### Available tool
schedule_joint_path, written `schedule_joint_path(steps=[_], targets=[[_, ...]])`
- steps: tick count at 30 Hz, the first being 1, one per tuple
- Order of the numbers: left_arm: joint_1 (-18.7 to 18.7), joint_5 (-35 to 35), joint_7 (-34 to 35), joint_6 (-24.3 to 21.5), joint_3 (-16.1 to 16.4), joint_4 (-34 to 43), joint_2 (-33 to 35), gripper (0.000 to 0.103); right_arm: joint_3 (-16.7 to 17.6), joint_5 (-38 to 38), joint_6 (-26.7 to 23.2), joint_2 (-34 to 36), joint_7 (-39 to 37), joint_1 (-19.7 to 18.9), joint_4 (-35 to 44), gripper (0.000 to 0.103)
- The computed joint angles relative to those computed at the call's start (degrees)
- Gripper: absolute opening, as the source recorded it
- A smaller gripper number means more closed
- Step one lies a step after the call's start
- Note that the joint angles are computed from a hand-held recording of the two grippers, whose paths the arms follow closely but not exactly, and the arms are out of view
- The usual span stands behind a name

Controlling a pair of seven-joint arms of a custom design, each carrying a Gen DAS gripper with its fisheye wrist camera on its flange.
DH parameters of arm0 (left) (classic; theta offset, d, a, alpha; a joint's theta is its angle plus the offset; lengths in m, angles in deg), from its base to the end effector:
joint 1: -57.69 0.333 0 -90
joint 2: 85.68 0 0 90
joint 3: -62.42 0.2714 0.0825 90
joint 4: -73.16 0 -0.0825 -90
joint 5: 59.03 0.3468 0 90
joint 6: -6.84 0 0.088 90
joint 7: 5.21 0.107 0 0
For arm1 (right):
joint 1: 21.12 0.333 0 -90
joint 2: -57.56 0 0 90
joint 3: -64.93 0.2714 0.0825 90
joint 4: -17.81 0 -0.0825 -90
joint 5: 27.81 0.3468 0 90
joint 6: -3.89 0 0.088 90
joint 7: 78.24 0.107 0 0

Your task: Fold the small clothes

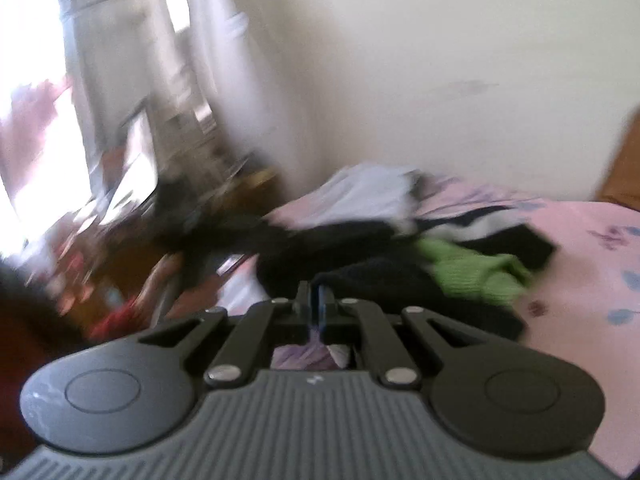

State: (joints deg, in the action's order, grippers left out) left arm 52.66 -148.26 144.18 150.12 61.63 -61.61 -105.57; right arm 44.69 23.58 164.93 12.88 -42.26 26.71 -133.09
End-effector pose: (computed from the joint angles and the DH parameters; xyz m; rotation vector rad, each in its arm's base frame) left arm 0.4584 -0.0405 0.4871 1.8210 -1.8191 1.7914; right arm 0.3534 0.1245 0.5320 -1.7919 0.8796 -0.1614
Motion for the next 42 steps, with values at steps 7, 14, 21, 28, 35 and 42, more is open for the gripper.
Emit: schedule_joint_path(steps=[7,14,21,28,35,42], targets=[[-0.1,2.2,-0.3,0.3,0.0,-1.8,-0.6,0.047,-6.0,18.1,1.9,3.9,-7.8,5.1,6.6,0.049],[-0.7,2.1,-0.1,-1.6,0.3,-2.4,-1.7,0.078,-5.4,35.6,17.8,16.0,-11.1,2.3,14.9,0.073],[-1.9,3.1,1.6,1.8,-1.5,-3.4,-2.7,0.087,4.2,12.4,12.7,37.2,17.7,-12.7,22.7,0.081],[-2.8,6.0,-1.3,4.0,-1.6,-3.4,-1.7,0.078,9.7,12.2,8.5,46.6,18.7,-17.1,30.9,0.083],[-3.3,10.7,-4.4,6.3,-2.1,-3.1,-0.2,0.027,15.7,13.0,-0.3,49.5,13.9,-22.7,35.4,0.03],[-3.8,7.0,-0.5,4.9,-0.5,-3.7,-1.7,0.013,22.6,22.8,14.8,43.1,2.9,-23.4,30.9,0.016]])
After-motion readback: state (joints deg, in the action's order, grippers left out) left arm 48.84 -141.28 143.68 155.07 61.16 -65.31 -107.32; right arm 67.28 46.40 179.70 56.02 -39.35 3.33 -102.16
